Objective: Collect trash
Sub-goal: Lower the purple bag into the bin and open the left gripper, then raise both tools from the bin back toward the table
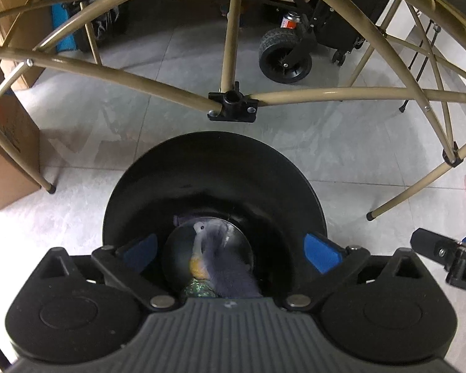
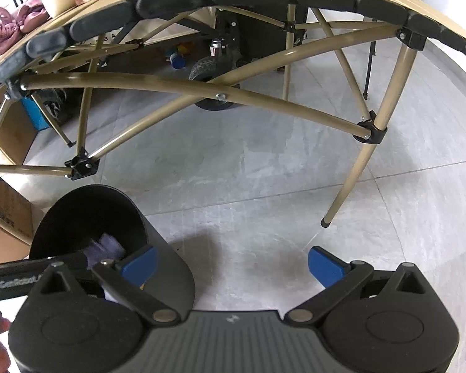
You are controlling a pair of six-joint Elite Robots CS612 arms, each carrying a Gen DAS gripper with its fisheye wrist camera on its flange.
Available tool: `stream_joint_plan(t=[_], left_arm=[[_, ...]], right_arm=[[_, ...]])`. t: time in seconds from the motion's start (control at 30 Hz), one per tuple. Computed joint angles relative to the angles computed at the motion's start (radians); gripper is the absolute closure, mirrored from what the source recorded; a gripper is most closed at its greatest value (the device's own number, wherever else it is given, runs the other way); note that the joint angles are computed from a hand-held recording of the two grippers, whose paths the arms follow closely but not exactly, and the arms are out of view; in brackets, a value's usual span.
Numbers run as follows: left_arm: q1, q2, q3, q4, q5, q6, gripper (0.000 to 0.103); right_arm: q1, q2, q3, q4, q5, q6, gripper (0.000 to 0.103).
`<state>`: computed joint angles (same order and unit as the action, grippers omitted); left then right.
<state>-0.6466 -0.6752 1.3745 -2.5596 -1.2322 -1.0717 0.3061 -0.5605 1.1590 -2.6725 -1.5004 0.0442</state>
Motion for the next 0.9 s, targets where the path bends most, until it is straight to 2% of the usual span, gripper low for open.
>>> stream_joint_plan(t=[0.17, 0.7, 0.9], left_arm=[[0.001, 0.004, -0.007, 0.03, -0.004, 0.0, 0.0], [-0.002, -0.003, 0.001, 0.023, 0.01, 0.002, 0.0], [-0.015, -0.018, 0.019, -0.013, 0.07, 0.035, 0.0]], right_arm=[[0.0, 0.0, 0.002, -0.004, 0.003, -0.003, 0.0], [-0.001, -0.001, 0.005, -0.01, 0.007, -0.003, 0.0], [-0.005, -0.01, 0.015, -0.027, 0.035, -0.001, 0.0]])
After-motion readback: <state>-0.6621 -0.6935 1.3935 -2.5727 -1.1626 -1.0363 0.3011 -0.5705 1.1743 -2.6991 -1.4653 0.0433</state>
